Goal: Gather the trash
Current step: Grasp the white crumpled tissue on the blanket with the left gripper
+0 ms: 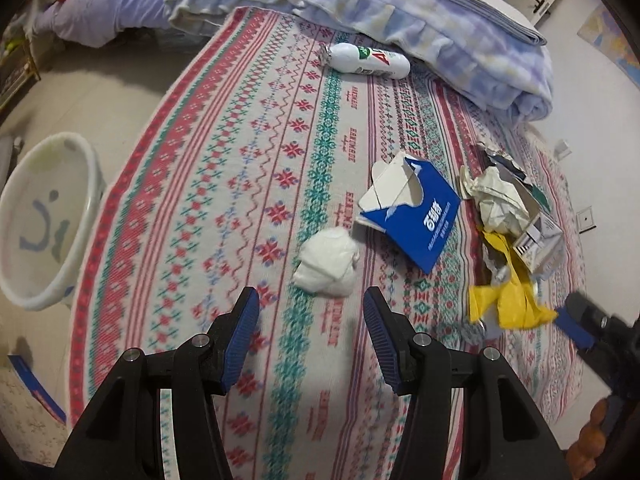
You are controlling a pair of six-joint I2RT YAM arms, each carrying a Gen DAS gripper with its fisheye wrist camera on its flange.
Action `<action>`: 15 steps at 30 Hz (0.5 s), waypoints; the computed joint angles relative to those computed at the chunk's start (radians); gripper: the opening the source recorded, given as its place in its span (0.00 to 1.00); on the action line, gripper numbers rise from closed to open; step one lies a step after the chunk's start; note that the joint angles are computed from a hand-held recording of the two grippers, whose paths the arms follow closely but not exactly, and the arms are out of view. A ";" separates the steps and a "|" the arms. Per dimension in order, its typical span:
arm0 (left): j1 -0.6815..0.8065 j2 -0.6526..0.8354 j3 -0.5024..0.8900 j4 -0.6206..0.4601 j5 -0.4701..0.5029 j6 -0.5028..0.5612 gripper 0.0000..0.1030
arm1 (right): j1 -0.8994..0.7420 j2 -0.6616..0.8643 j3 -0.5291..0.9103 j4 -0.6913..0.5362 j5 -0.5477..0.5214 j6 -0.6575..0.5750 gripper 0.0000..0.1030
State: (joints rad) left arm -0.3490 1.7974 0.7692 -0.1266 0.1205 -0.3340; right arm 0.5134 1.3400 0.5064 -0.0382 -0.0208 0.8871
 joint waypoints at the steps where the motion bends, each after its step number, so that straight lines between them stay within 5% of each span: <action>1: -0.007 0.011 0.008 0.006 -0.006 -0.006 0.55 | -0.014 0.010 -0.009 0.014 -0.017 0.009 0.57; 7: -0.033 0.067 0.041 0.026 -0.017 -0.014 0.53 | -0.087 0.075 -0.070 0.120 -0.157 0.048 0.57; 15: -0.002 0.110 0.061 0.040 0.002 -0.008 0.16 | -0.125 0.145 -0.065 0.179 -0.210 0.079 0.57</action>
State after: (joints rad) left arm -0.3508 1.9077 0.8299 -0.0864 0.1220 -0.3421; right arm 0.3883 1.4847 0.4416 0.1405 -0.2308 0.9658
